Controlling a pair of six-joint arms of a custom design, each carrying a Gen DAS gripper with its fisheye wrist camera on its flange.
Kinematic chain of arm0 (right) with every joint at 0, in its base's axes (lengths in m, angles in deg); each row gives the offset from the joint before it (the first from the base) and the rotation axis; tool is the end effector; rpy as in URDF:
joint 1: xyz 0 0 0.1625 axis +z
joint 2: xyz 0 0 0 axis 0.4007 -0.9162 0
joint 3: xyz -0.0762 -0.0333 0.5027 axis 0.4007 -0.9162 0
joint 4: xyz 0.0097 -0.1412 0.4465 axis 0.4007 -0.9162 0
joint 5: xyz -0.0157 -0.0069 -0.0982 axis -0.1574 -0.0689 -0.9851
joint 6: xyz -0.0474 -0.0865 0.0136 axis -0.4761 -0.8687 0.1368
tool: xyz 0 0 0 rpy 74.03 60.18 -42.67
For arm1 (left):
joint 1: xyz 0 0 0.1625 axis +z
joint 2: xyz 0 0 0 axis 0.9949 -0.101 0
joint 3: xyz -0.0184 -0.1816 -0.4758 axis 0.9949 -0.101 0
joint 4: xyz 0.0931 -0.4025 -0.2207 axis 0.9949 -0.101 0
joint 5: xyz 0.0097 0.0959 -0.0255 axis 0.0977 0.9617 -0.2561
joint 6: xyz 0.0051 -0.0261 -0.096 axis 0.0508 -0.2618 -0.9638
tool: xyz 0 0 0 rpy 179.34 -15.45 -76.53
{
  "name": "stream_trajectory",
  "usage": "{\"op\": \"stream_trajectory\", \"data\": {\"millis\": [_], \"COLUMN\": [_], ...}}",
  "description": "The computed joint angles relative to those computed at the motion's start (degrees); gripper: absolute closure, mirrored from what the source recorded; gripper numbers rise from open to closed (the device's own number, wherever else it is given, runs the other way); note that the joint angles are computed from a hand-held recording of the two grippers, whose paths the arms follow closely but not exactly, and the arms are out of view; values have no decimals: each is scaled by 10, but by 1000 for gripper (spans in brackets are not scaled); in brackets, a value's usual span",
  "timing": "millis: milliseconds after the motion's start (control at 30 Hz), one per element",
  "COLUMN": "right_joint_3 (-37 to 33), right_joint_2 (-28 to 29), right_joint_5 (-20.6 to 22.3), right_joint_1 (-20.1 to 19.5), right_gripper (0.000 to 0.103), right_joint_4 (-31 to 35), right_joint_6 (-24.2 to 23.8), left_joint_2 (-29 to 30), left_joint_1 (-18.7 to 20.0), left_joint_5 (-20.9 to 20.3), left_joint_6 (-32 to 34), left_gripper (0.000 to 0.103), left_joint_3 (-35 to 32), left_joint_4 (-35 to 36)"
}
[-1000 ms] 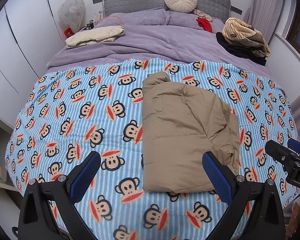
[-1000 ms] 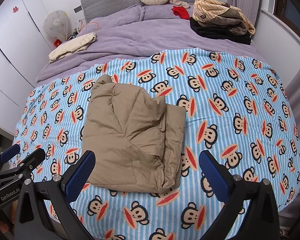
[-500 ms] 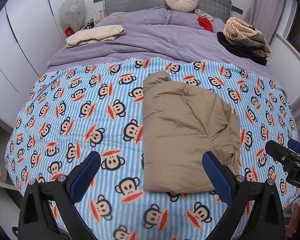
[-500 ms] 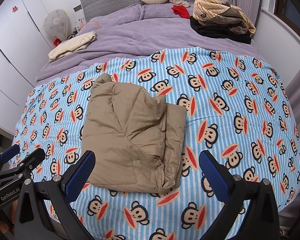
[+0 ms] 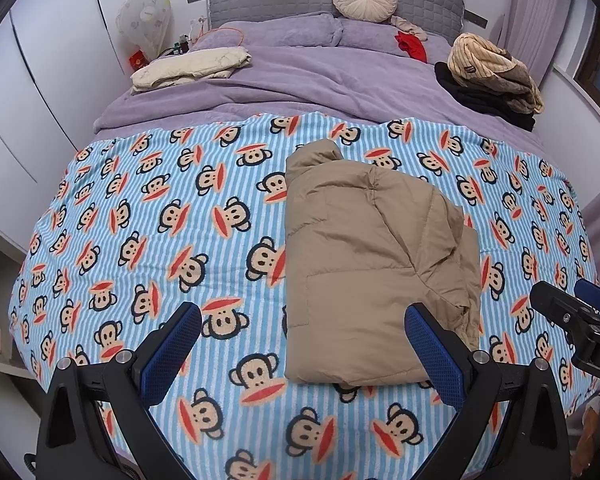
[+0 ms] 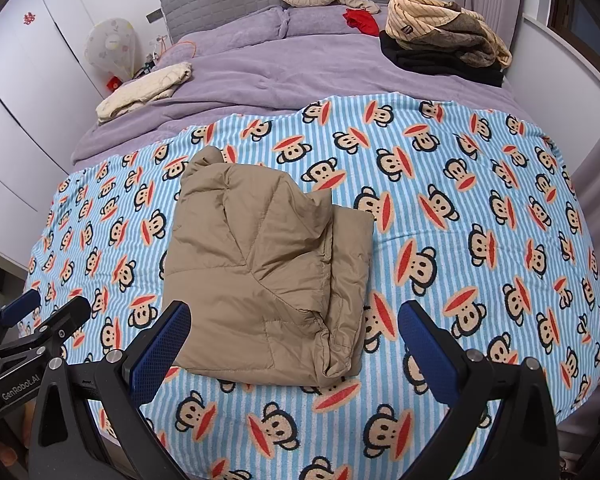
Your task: Fold large clothes
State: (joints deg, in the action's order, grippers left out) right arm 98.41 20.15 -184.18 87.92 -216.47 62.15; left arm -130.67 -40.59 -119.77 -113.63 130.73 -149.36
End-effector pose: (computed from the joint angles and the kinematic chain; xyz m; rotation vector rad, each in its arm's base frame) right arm 0.3338 -0.6620 0.3099 0.1656 -2.4483 0.6004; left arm -0.3677 -0.6482 0.3088 0.2415 2.1896 -0.5939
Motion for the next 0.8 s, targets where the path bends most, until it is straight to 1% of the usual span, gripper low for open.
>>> {"op": "stream_trajectory", "data": {"millis": [800], "right_joint_3": [0], "right_joint_2": [1], "right_joint_5": [1], "right_joint_1": [-1], "right_gripper": [0], "right_joint_4": [1], "right_joint_6": [0], "left_joint_2": [4], "left_joint_1": [2], "left_joint_5": [11], "left_joint_6": [-2], "left_gripper": [1], "left_joint_3": [-7], "left_joint_4": [9]}}
